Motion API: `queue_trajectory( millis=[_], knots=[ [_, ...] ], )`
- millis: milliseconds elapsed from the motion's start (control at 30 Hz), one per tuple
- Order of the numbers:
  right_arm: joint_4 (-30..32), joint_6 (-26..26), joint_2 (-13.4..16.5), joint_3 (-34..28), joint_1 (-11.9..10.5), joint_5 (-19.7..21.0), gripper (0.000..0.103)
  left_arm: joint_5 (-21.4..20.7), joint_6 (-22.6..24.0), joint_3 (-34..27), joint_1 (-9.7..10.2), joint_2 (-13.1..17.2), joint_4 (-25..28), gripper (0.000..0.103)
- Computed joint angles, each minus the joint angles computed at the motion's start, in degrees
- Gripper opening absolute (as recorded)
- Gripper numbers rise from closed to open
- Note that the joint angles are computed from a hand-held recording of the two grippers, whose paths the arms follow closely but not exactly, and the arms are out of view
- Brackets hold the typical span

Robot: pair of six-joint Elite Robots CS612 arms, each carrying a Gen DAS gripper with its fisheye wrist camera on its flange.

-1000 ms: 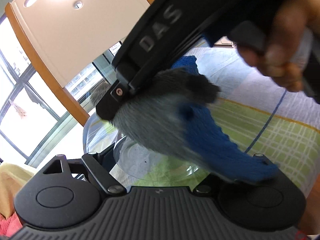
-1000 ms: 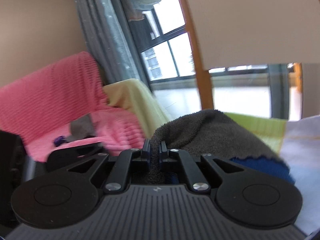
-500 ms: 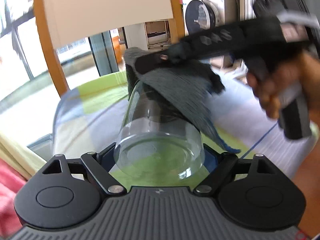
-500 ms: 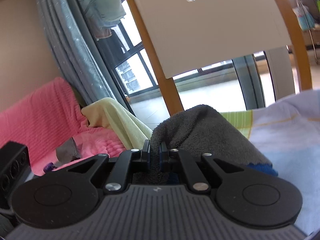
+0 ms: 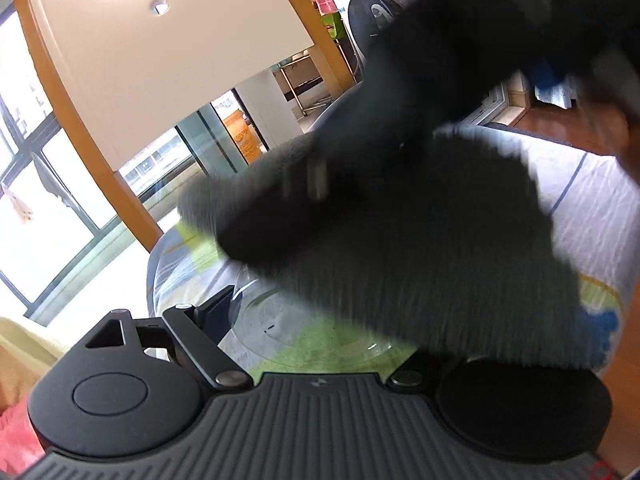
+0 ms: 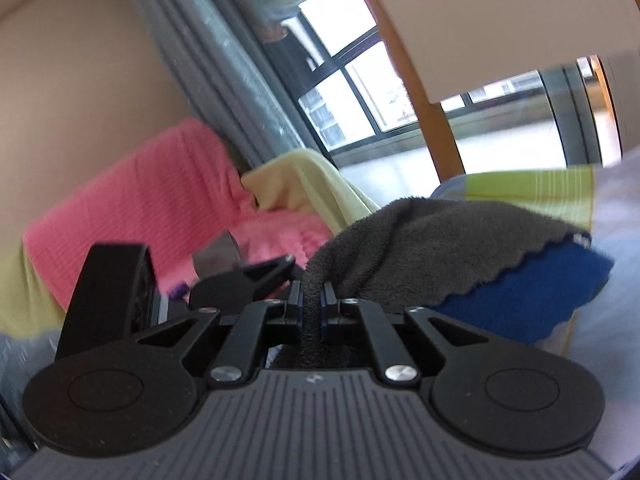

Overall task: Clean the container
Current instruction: 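Wipe the jar side with the right gripper's cloth while the left gripper holds the jar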

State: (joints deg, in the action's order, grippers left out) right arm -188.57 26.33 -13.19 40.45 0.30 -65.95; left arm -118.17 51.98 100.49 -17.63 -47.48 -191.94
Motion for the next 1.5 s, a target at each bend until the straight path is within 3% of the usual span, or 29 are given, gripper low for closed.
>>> queue_trajectory(
  millis=[233,467,600,767,833,900,967,1067,1167,1300,1400,1500],
  knots=[
    [4.4,-7.8,1.1,-3.7,0.0,-5.0,0.002,0.2,-0.3,-1.3,-0.15,0.8,0.6,0.085],
    [6.7,-18.5,1.3,-5.4,0.7,-17.9,0.003,0.2,-0.5,-2.7,-0.27,1.8,0.8,0.085],
    [5.4,-14.3,0.4,-3.4,0.2,-17.3,0.003,-0.1,-1.4,-4.0,-0.26,2.4,2.0,0.086],
    [2.1,-6.7,-0.4,-0.6,0.1,-16.9,0.003,-5.9,-9.2,-9.3,1.07,2.1,16.4,0.087],
    [2.3,-4.2,-1.3,0.8,0.0,-17.1,0.003,-8.0,-10.8,-10.8,1.48,2.5,18.6,0.087],
    [4.4,-6.2,-2.7,2.3,0.4,-18.4,0.005,-6.8,-8.3,-8.9,1.22,2.2,13.9,0.087],
    [6.3,-8.1,-3.8,3.2,0.8,-17.8,0.008,-4.8,-3.8,-2.4,0.89,-0.5,4.5,0.087],
    [4.4,-7.7,-4.1,4.2,0.6,-9.7,0.007,-0.2,-0.5,-2.8,-0.48,2.3,-3.2,0.086],
    [3.3,-7.5,-3.5,3.7,0.8,-4.4,0.007,1.0,-1.6,-3.8,-0.6,2.9,-3.2,0.085],
    [2.4,-5.2,-1.6,1.6,0.8,-2.0,0.005,1.7,-1.1,-4.6,-0.86,3.6,-3.9,0.085],
    [3.4,-4.4,-0.5,-0.5,0.6,-2.1,0.003,1.8,-0.9,-5.4,-0.97,4.1,-3.8,0.085],
    [6.7,-10.1,0.0,-2.6,0.7,-4.2,0.002,2.0,-1.4,-6.4,-1.08,4.6,-3.1,0.085]
  ],
)
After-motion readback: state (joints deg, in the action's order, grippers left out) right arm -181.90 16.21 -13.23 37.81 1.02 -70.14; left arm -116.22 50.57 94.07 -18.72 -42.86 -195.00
